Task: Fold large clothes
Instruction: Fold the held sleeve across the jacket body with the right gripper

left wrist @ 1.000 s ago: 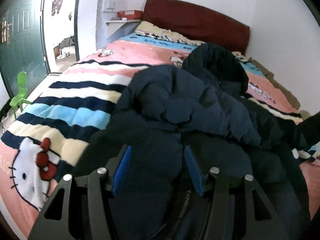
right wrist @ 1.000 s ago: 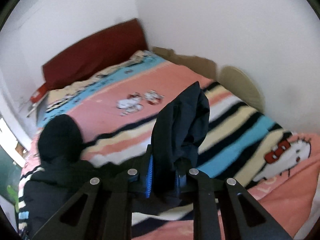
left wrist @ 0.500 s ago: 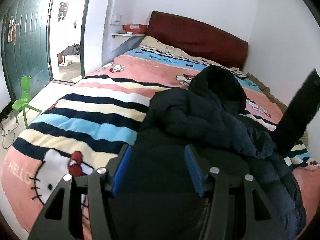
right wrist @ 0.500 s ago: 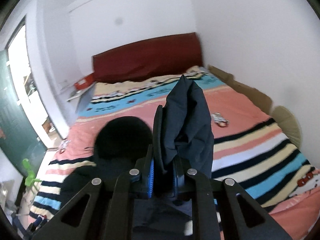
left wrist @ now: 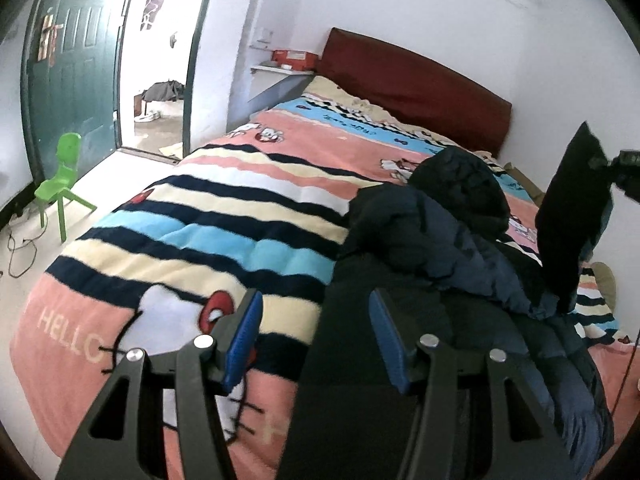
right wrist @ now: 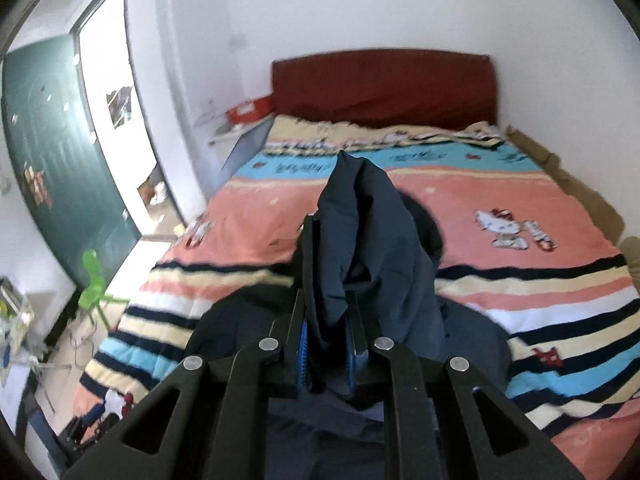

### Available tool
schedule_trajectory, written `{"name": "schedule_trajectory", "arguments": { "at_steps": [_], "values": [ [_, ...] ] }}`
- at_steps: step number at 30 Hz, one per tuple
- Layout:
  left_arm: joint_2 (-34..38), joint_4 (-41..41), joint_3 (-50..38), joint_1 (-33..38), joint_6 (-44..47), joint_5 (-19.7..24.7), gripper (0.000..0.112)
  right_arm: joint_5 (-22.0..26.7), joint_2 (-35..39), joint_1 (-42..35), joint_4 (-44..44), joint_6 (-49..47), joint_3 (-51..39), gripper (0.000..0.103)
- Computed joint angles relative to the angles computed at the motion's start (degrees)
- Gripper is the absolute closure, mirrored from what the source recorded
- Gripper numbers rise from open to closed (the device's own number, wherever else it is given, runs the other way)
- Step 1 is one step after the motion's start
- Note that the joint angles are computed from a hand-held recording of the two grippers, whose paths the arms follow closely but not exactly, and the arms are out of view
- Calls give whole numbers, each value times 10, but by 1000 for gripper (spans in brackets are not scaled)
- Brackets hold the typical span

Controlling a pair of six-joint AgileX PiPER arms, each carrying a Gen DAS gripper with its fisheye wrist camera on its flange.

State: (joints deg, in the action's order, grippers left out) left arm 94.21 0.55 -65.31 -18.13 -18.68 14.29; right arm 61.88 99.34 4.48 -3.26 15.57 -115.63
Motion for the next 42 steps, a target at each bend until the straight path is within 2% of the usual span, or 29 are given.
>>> {"name": "schedule_trajectory", "arguments": {
  "at_steps": [11, 16, 21, 24, 25, 26, 31, 36, 40, 42],
  "values": [
    [-13, -146, 50, 51, 147, -19, 59, -24, 61, 123, -79, 73, 85, 87],
    [-18, -167, 69, 66, 168, -22, 59, -39, 82, 150, -83, 93, 127, 85],
    [-24, -159, 80, 80, 163, -17, 59, -65, 89, 159, -81, 119, 165, 78],
    [-29, -112, 78, 84, 116, -9, 59, -73, 82, 159, -74, 118, 171, 58],
    [-28, -101, 74, 84, 104, -6, 59, -75, 78, 159, -74, 116, 170, 45],
    [-29, -84, 70, 82, 87, -1, 59, -78, 73, 160, -74, 115, 172, 40],
    [-37, 41, 44, 51, -29, 21, 59, -96, 36, 153, -64, 103, 190, 37],
    [-13, 112, -16, 4, -93, 72, 59, -105, -18, 111, -67, 77, 235, 37],
    [35, 142, -110, -55, -115, 129, 59, -116, -66, 38, -63, 42, 285, 37],
    [76, 153, -189, -95, -120, 165, 59, -124, -85, -9, -48, 14, 307, 37]
  ]
}}
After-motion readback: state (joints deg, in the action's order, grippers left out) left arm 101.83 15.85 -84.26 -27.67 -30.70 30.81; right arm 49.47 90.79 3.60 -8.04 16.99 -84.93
